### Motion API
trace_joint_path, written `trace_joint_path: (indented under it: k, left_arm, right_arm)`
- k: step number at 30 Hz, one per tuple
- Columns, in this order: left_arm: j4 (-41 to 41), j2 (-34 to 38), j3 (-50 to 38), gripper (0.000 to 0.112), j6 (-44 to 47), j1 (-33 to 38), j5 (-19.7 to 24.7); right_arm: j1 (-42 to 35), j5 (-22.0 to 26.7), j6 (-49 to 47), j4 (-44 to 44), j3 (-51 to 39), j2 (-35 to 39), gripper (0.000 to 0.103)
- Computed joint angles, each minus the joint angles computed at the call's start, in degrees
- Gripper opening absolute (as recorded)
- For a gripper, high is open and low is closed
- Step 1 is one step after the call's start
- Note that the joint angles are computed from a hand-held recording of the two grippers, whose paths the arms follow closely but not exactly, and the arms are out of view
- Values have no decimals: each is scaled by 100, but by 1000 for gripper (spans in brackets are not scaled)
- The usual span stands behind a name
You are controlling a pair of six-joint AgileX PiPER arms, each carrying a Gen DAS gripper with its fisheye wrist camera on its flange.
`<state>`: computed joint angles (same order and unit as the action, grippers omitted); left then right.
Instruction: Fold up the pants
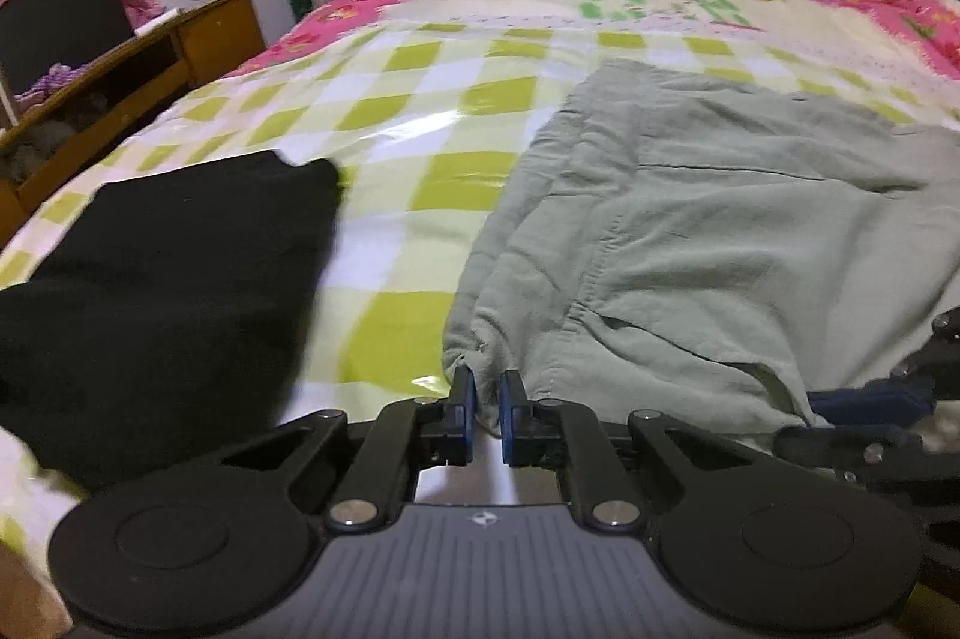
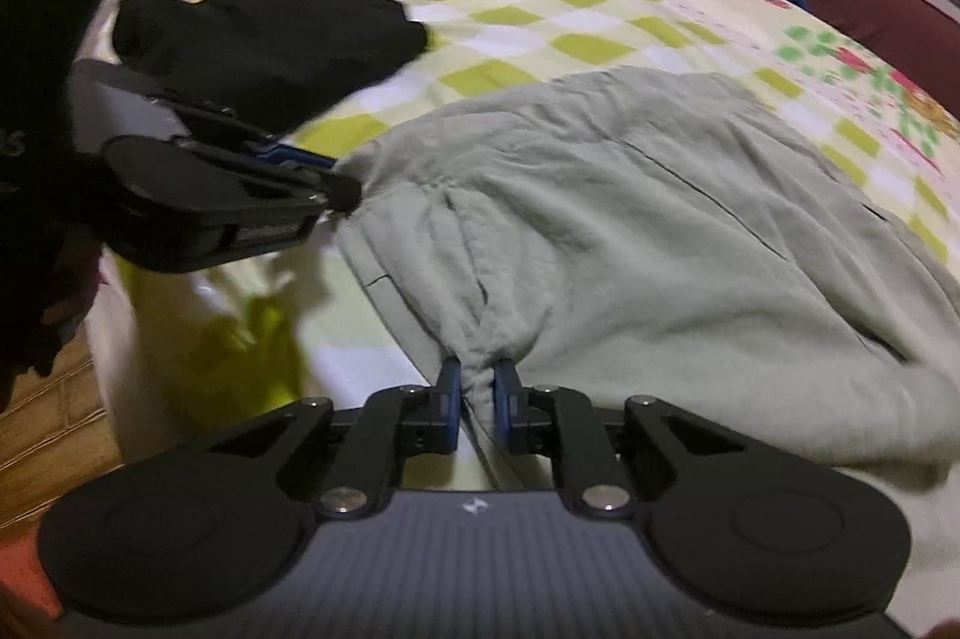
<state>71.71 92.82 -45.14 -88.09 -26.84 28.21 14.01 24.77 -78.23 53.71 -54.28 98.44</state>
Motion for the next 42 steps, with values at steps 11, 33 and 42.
trace_joint_path:
  k: [11,33,42]
  left_arm:
    - [41,-444,-184,26,202,-943,1117]
    - [-3817,3778,-6447,28,5218,-2880,720]
    - [-4045,4086,-6939,28,5459,-2926,815]
  right_arm:
    - [-2044,919,-120,750,614,-1106,39]
    - [-6851,1120,2972,425,-3168,2272,3]
    - [-7361,1008,3115,-313,-3179,2044,6]
